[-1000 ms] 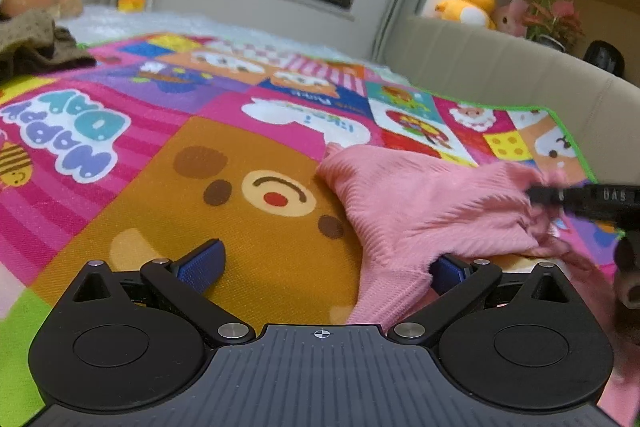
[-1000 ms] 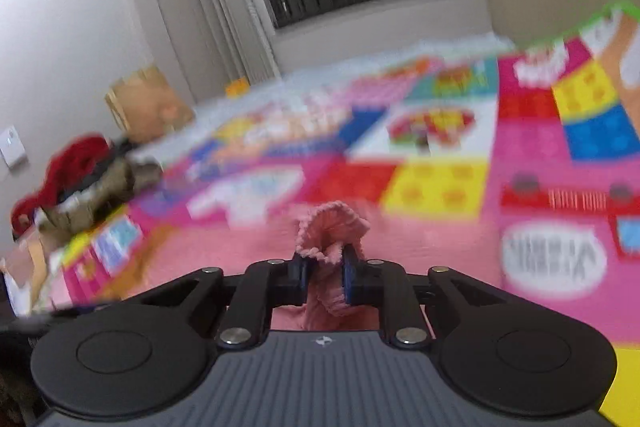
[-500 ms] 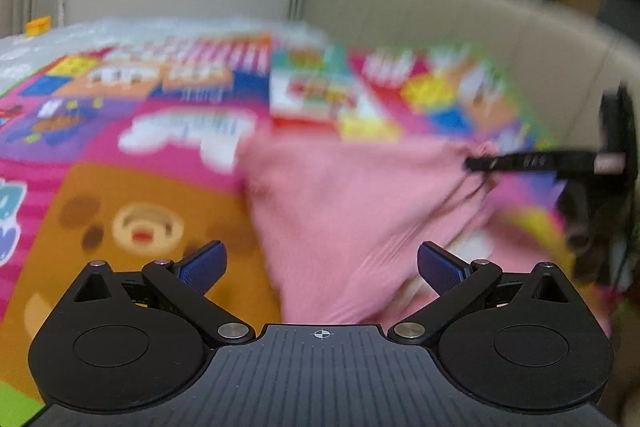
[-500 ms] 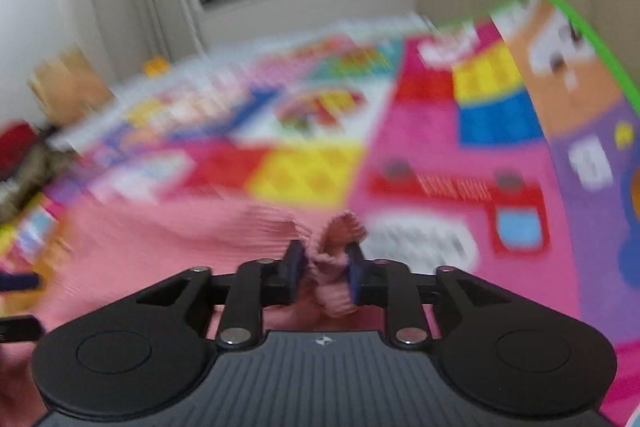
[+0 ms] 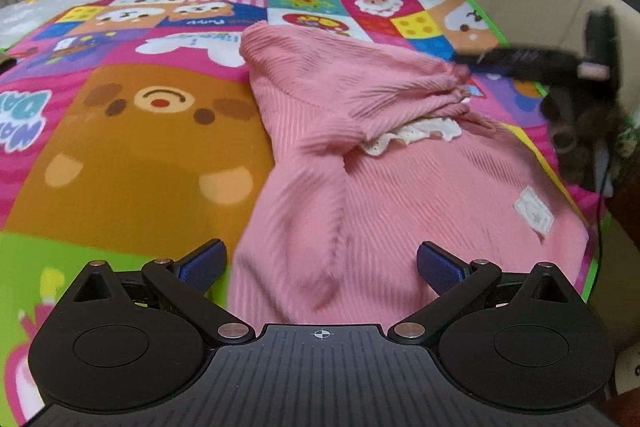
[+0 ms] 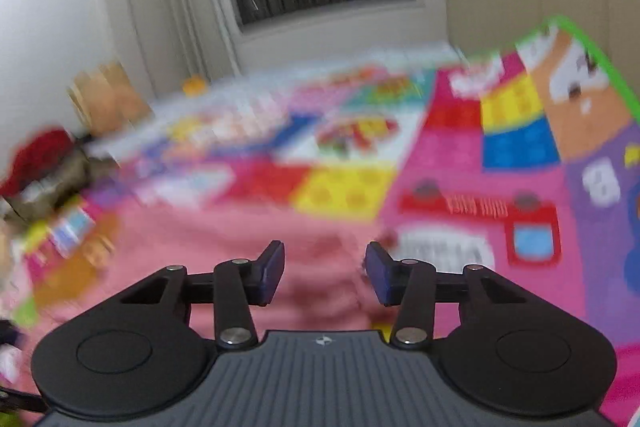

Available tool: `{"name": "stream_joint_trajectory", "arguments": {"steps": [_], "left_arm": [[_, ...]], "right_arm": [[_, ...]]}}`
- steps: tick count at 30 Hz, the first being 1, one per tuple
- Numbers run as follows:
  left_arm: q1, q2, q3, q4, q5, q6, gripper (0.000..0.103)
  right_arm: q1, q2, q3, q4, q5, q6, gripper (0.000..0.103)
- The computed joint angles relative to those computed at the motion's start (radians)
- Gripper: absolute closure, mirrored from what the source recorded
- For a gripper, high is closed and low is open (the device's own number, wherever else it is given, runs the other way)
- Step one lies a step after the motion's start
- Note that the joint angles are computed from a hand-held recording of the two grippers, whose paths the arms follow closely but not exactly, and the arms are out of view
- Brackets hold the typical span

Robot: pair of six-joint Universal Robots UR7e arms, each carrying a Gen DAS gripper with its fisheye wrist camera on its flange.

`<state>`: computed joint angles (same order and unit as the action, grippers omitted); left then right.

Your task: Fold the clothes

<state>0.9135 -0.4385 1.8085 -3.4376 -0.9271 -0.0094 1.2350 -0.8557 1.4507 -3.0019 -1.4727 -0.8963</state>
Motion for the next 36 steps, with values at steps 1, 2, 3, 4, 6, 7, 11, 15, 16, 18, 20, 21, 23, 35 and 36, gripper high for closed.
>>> {"name": "stream_joint_trajectory", "arguments": {"steps": [1, 2, 3, 4, 6, 7, 11, 15, 16, 18, 20, 21, 23, 35, 36], "left_arm": [[-0.005, 0.0, 0.006, -0.003, -0.001, -0.001, 0.002], [-0.009, 0.0, 0.013, -0.007, -0.001, -0.001, 0.004], [-0.016, -0.001, 0.021, -0.005, 0.004, 0.002, 0.007], [-0.025, -0.003, 0.032, 0.001, 0.018, 0.006, 0.01], [-0.037, -0.008, 0.058, -0.002, 0.033, 0.01, 0.015], [-0.04, -0.012, 0.069, -0.006, 0.033, 0.009, 0.016], [-0.03, -0.034, 0.116, -0.052, -0.024, -0.045, 0.024], [-0.022, -0.041, 0.151, -0.102, -0.064, -0.112, 0.042], [-0.025, -0.039, 0.156, -0.109, -0.061, -0.121, 0.047], [-0.034, -0.033, 0.159, -0.107, -0.052, -0.138, 0.07], [-0.044, -0.029, 0.161, -0.103, -0.046, -0.151, 0.089], [-0.05, -0.03, 0.161, -0.107, -0.049, -0.149, 0.092], [-0.066, -0.041, 0.167, -0.132, -0.056, -0.13, 0.093], [-0.118, -0.101, 0.256, -0.007, 0.016, -0.201, 0.089], [-0.11, -0.103, 0.258, 0.04, 0.006, -0.222, 0.084]], "right_arm": [[0.003, 0.015, -0.009, -0.007, -0.044, 0.0, 0.058], [-0.002, 0.011, -0.004, -0.007, -0.047, 0.007, 0.058], [-0.008, 0.008, 0.001, -0.007, -0.046, 0.013, 0.058], [-0.015, -0.004, 0.012, -0.004, -0.04, 0.016, 0.057], [-0.039, -0.062, 0.06, 0.02, 0.004, 0.007, 0.053], [-0.051, -0.091, 0.083, 0.034, 0.026, 0.002, 0.047], [-0.12, -0.215, 0.188, 0.078, 0.085, -0.021, 0.044], [-0.214, -0.315, 0.301, 0.093, 0.142, 0.011, 0.044], [-0.239, -0.334, 0.331, 0.09, 0.165, 0.021, 0.044], [-0.276, -0.366, 0.389, 0.08, 0.217, 0.015, 0.044], [-0.281, -0.386, 0.433, 0.087, 0.226, -0.018, 0.071], [-0.277, -0.394, 0.441, 0.114, 0.222, -0.035, 0.084], [-0.27, -0.419, 0.467, 0.138, 0.241, -0.065, 0.097], [-0.276, -0.474, 0.567, -0.057, 0.123, -0.172, 0.095], [-0.279, -0.464, 0.578, -0.105, 0.096, -0.193, 0.095]]}}
